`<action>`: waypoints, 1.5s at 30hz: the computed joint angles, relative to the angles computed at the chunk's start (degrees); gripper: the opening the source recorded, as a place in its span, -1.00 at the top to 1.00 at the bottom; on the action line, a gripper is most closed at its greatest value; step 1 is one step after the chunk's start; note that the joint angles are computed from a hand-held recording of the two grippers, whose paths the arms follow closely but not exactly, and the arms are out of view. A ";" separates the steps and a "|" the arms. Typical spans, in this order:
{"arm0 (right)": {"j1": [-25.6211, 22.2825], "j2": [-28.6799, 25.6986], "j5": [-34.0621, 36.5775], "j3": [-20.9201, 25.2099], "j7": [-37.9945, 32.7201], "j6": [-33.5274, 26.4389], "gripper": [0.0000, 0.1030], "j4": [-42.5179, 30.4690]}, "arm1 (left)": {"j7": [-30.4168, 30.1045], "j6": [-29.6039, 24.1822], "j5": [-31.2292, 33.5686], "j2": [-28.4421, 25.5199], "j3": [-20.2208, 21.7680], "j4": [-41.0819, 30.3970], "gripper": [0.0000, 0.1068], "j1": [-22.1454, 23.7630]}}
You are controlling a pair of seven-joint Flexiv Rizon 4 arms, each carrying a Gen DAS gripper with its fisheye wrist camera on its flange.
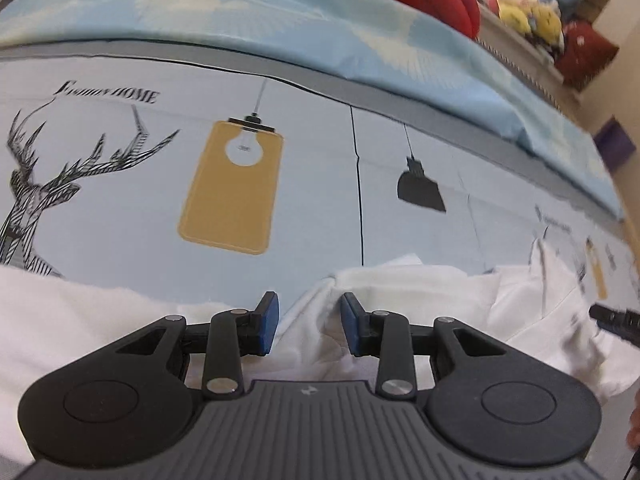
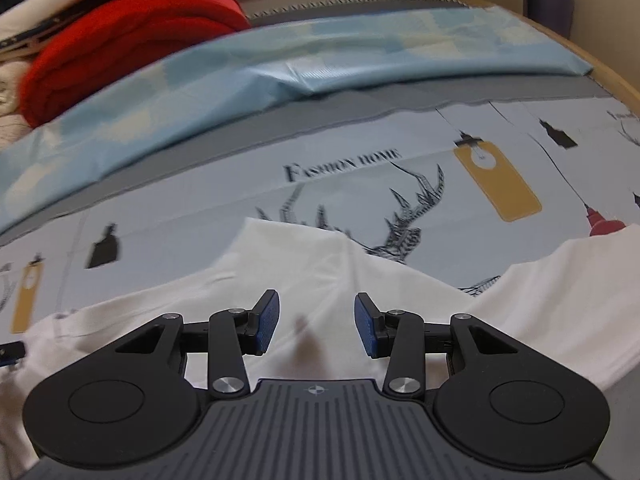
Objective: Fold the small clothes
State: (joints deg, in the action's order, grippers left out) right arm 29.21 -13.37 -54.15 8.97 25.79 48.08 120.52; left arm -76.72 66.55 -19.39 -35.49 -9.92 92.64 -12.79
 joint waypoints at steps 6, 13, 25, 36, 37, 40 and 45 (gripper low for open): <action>-1.07 -2.43 -0.47 -1.58 0.19 3.23 0.16 0.95 | -0.52 -1.48 7.02 -1.83 -2.40 -4.69 0.93 1.46; -1.46 -4.33 -6.35 -3.94 0.26 4.94 0.55 0.98 | -9.38 16.63 14.82 -3.66 11.26 -7.21 0.98 -9.50; -2.25 -4.61 -14.24 -3.98 7.24 2.94 0.73 2.04 | -7.05 -2.24 11.50 -3.41 1.59 -7.68 0.96 -1.78; -6.44 0.47 -23.32 -2.39 15.06 10.25 0.62 5.85 | 6.07 -7.77 1.35 -1.59 -12.59 -4.39 0.63 6.84; -7.24 0.34 -23.22 -2.18 13.87 12.81 0.62 6.14 | 6.06 -10.25 2.34 -1.67 -10.96 -5.00 0.50 5.78; -7.55 -1.00 -10.00 1.11 0.92 12.17 0.59 6.85 | 3.36 -11.24 7.19 -1.19 -4.69 -5.43 0.75 1.48; -2.90 4.59 -2.77 1.33 -3.90 1.25 0.54 7.22 | 5.79 -11.34 5.83 4.71 -3.43 -2.58 0.60 0.51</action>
State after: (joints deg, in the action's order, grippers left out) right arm 26.32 -8.78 -56.92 10.31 21.89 49.34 127.74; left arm -70.93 55.21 -13.55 -30.79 -13.34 90.06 -12.28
